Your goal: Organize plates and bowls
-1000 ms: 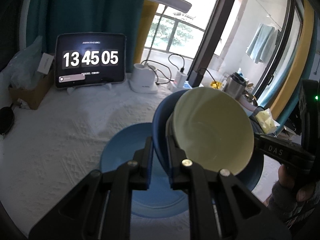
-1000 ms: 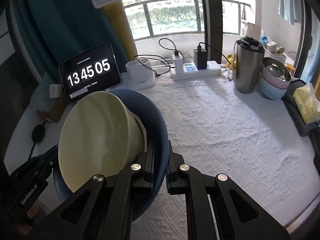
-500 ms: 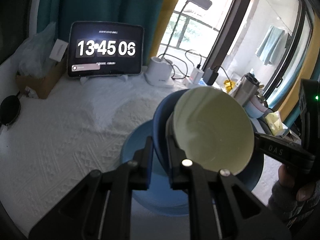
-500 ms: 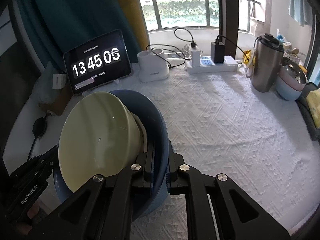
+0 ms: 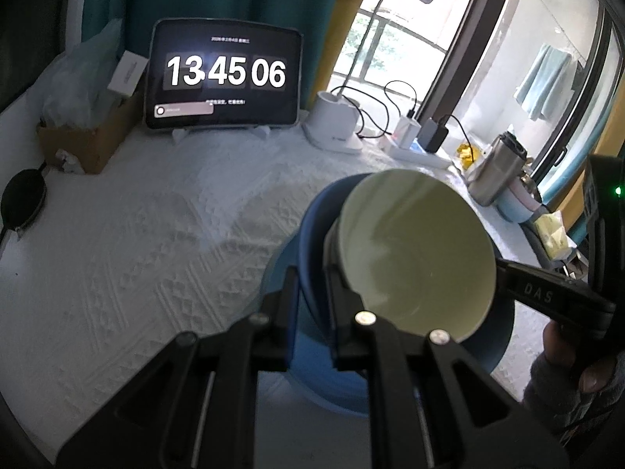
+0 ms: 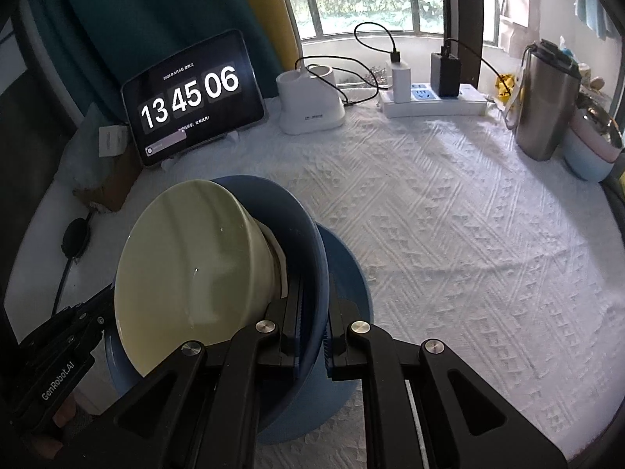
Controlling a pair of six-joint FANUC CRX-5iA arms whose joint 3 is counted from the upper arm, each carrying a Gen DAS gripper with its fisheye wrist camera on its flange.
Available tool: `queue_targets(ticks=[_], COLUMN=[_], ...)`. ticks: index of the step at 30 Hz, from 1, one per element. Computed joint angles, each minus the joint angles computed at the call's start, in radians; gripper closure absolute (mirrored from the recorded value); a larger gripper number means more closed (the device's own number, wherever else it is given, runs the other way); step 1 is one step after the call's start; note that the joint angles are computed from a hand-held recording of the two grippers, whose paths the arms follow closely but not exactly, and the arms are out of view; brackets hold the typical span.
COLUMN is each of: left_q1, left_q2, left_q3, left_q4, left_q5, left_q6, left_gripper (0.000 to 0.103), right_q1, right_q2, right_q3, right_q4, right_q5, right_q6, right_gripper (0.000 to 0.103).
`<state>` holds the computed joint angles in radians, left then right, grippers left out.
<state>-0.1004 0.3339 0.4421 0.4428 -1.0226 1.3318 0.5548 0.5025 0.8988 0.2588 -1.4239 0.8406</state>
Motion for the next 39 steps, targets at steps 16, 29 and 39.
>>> queue_targets(ticks=[16,29,39], left_q1=[-0.025,-0.034,-0.048], left_q2=[-0.018,-0.068,-0.129], left_q3=[0.013,-0.006,-0.061], left_q4=[-0.113,-0.185,-0.197], left_q5=[0.030,0.063,0.094], left_q6=[0.015,0.066,0.061], left_gripper=[0.086,0.056,0.039], right_q1=[-0.008,0.009,0.034], right_q2=[0.000,-0.046,-0.110], right_q3=[0.001,-0.065,-0.151], right_q4=[-0.015,0.054,0.094], right_q5=[0.000,0.031,0.068], right_q6=[-0.003,-0.043,-0.072], right_gripper=[0.086,0.064,0.060])
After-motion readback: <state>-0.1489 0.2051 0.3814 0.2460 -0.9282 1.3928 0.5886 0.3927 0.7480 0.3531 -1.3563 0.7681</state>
